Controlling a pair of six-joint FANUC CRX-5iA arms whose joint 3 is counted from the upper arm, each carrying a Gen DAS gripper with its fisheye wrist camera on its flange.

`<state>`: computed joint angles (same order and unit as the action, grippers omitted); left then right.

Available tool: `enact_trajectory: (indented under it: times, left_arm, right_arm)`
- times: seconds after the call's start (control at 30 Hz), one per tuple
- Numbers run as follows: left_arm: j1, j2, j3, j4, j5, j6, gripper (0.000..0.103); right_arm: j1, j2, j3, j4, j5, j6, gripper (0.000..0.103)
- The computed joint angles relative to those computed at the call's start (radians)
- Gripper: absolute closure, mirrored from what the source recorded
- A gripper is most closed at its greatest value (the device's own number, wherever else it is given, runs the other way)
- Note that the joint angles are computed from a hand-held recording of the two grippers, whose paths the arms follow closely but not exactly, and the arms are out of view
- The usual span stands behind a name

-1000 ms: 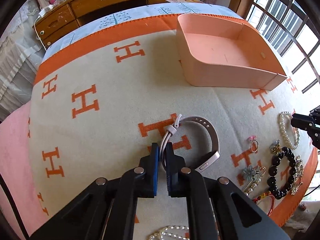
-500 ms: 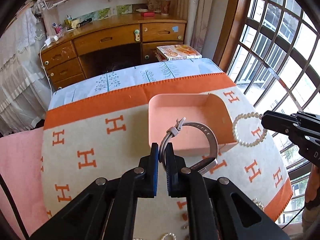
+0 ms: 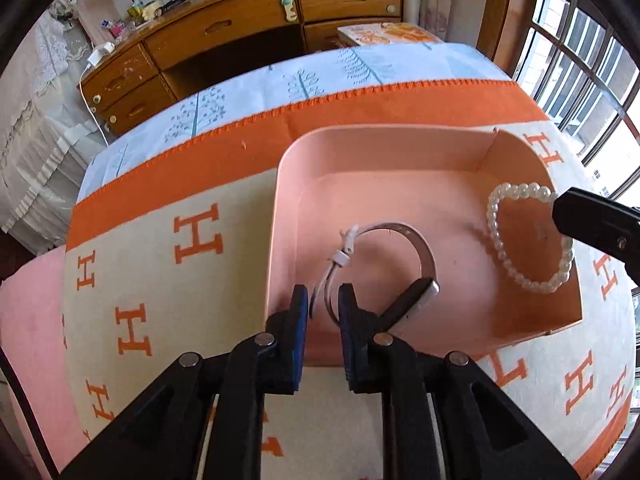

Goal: Organize jewelry
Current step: 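Carry the watch and pearl bracelet into the pink box and release both, then grasp the red bangle with the left tool while the right grasps the black bead bracelet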

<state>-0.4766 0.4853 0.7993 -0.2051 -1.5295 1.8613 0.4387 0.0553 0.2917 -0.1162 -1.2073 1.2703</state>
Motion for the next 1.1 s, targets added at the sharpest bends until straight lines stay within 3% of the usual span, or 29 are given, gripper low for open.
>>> enact_trajectory:
  times: [0.23,0.3,0.37,0.43,0.57,0.83,1.1]
  left_arm:
    - [0.011,-0.060,-0.085,0.072,0.007,0.016,0.077]
    - [0.004,-0.080,-0.100,0.066,0.017,0.019,0.058]
    - [0.012,-0.126,-0.160,0.111,0.083,0.013,0.029]
    - [-0.010,-0.156,-0.169,0.067,0.095,0.034,0.020]
    - [-0.064,-0.228,-0.193,-0.045,0.126,0.046,0.020]
    - [-0.097,-0.466,-0.421,-0.076,0.312,0.086,0.020]
    - [-0.102,-0.600,-0.540,-0.039,0.278,0.132,0.020]
  right_arm:
    - [-0.015,0.013,0.002,-0.018,-0.045,-0.021,0.095]
    - [-0.005,-0.004,-0.013,-0.012,-0.039,-0.020,0.093]
    - [0.006,-0.020,-0.024,0.002,-0.037,-0.016,0.089]
    - [0.019,-0.043,-0.041,0.017,-0.029,-0.012,0.086]
    - [0.044,-0.102,-0.076,0.035,-0.027,-0.006,0.085]
    - [0.127,-0.258,-0.184,0.073,-0.055,0.005,0.085]
    - [0.191,-0.398,-0.296,0.072,-0.079,-0.038,0.085]
